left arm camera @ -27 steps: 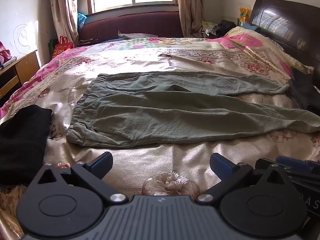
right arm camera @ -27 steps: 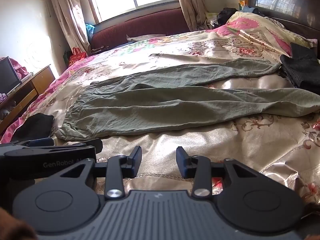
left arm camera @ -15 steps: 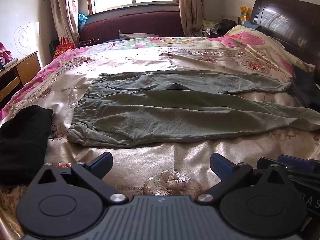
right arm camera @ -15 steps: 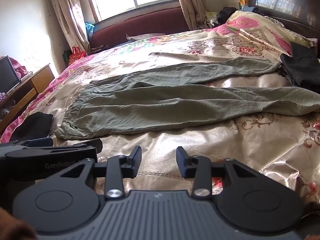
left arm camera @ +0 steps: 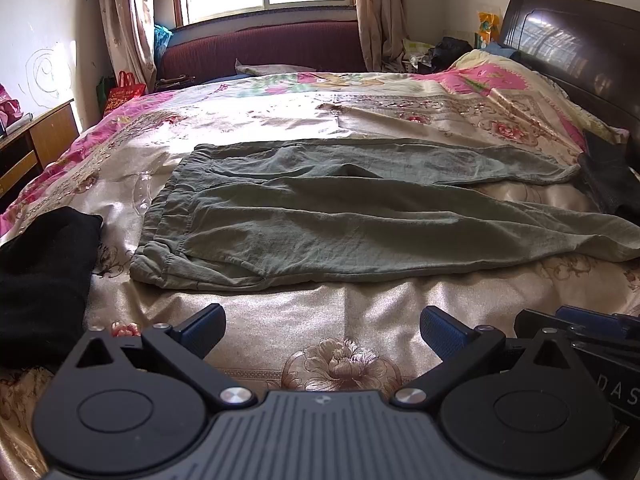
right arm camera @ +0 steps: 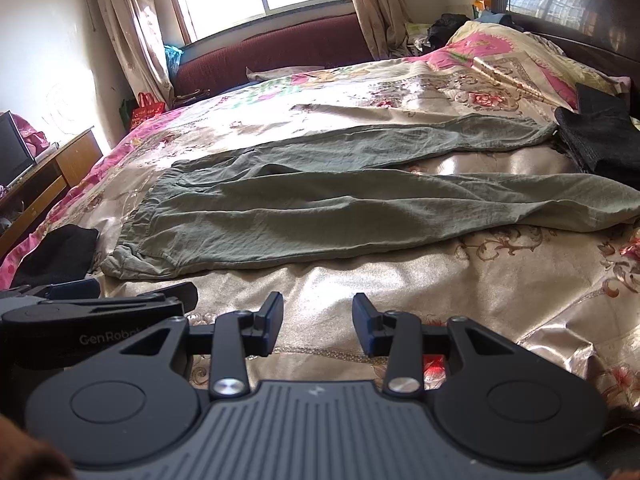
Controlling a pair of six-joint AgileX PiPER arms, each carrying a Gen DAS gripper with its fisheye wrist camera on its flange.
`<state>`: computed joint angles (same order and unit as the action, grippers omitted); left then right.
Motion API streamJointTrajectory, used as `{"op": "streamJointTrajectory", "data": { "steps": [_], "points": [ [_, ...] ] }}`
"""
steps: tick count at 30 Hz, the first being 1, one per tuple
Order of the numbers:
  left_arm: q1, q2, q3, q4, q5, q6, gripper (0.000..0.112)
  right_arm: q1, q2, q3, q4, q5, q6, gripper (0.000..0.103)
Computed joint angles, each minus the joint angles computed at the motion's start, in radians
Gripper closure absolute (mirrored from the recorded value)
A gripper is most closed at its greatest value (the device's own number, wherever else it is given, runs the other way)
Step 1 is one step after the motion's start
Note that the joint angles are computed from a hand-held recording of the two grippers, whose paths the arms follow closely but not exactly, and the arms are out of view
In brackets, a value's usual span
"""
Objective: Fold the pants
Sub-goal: 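Move both tools toward the olive green pants lying flat on the bed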
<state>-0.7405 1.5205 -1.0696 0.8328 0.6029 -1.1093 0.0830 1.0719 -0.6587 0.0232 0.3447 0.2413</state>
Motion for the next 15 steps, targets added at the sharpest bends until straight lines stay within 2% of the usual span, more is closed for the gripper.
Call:
{"op": "streamJointTrajectory", "data": {
  "steps": [4, 9, 12, 15],
  "points": [
    [0.004, -0.005, 0.003, 0.005, -0.005, -0.002, 0.009, 0.007, 0.018, -0.024, -0.020, 0.004, 0.011, 0.064],
    [-0.001, 0.002, -0.006, 0.033, 0.017, -0.015, 0.009, 0.044, 0.042, -0.064, -0.166, -0.002, 0.140, 0.064],
    [0.004, 0.000, -0.015, 0.048, 0.019, -0.026, 0.009, 0.083, 0.045, -0.069, -0.319, 0.001, 0.281, 0.064],
    [0.006, 0.001, -0.028, 0.062, 0.027, -0.031, 0.009, 0.081, 0.052, -0.079, -0.301, 0.005, 0.261, 0.064]
  ]
}}
